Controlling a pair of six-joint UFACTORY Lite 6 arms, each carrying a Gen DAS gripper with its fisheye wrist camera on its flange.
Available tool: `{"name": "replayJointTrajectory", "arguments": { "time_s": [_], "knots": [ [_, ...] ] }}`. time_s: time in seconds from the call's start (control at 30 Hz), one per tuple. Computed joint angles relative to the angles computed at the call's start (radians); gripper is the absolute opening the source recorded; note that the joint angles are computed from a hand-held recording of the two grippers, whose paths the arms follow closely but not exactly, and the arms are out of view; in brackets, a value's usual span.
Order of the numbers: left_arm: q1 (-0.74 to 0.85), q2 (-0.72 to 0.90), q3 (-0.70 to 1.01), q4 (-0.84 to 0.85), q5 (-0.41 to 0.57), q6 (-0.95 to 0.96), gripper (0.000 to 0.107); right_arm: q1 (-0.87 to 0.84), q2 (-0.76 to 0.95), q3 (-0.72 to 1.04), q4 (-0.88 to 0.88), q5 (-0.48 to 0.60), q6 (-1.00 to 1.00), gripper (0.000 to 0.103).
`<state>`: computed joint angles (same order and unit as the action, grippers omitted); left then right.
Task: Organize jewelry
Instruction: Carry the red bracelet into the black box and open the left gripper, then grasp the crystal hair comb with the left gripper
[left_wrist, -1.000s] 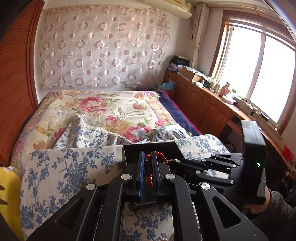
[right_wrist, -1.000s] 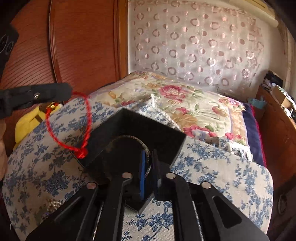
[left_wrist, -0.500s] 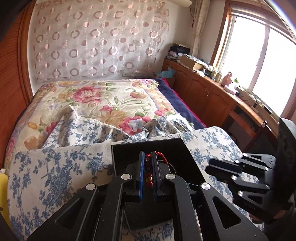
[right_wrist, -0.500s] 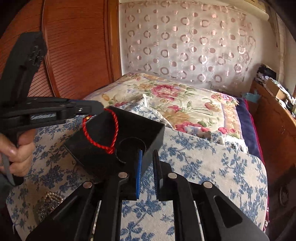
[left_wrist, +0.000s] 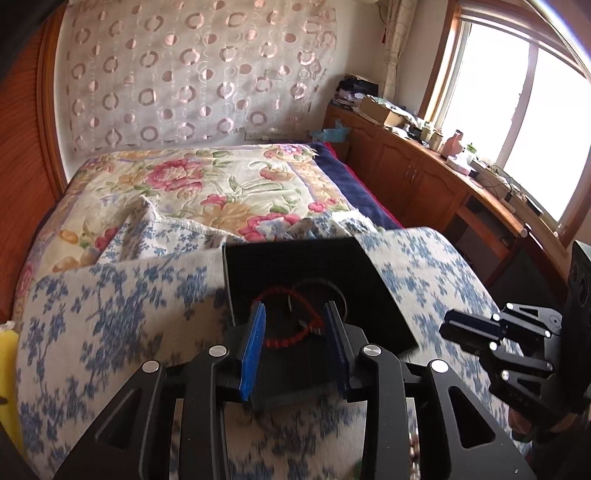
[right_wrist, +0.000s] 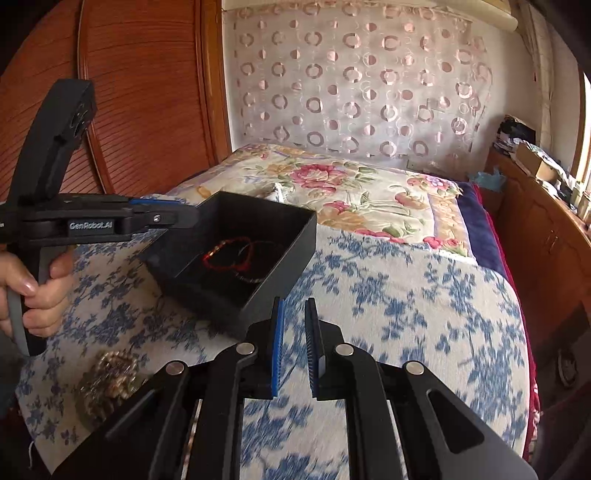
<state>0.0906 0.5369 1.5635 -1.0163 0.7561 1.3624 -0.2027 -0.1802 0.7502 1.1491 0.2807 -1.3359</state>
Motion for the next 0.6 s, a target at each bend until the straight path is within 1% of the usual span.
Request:
{"name": "replayJointTrajectory", "arguments": {
  "time_s": [0.13,0.17,0.2,0.27,0.37,0.5,0.6],
  "knots": [
    [0.046,-0.120,-0.171,-0.037,0.009,0.097,0.031,0.010,-0.126,-0.119,-0.035,0.003,0.065,0.013],
    [0.063,-0.159,-0.228,-0.049,0.011,0.133,0.031,0.016,-0.153,-0.141,-0.053,0.003,0.089,0.016],
    [0.075,-0.181,-0.260,-0.055,0.011,0.156,0.031,0.021,-0.186,-0.169,-0.073,0.002,0.115,0.022],
    [0.101,-0.237,-0.339,-0.071,0.011,0.207,0.031,0.031,-0.263,-0.232,-0.102,0.005,0.159,0.027],
    [0.158,-0.310,-0.448,-0.086,0.038,0.274,0.031,0.058,-0.345,-0.297,-0.166,0.007,0.249,0.028],
    [0.205,-0.358,-0.530,-0.081,0.064,0.307,0.031,0.095,-0.463,-0.386,-0.259,0.006,0.376,0.028],
    [0.232,-0.386,-0.588,-0.074,0.080,0.328,0.031,0.112,-0.578,-0.461,-0.408,0.026,0.542,0.028]
  ]
}}
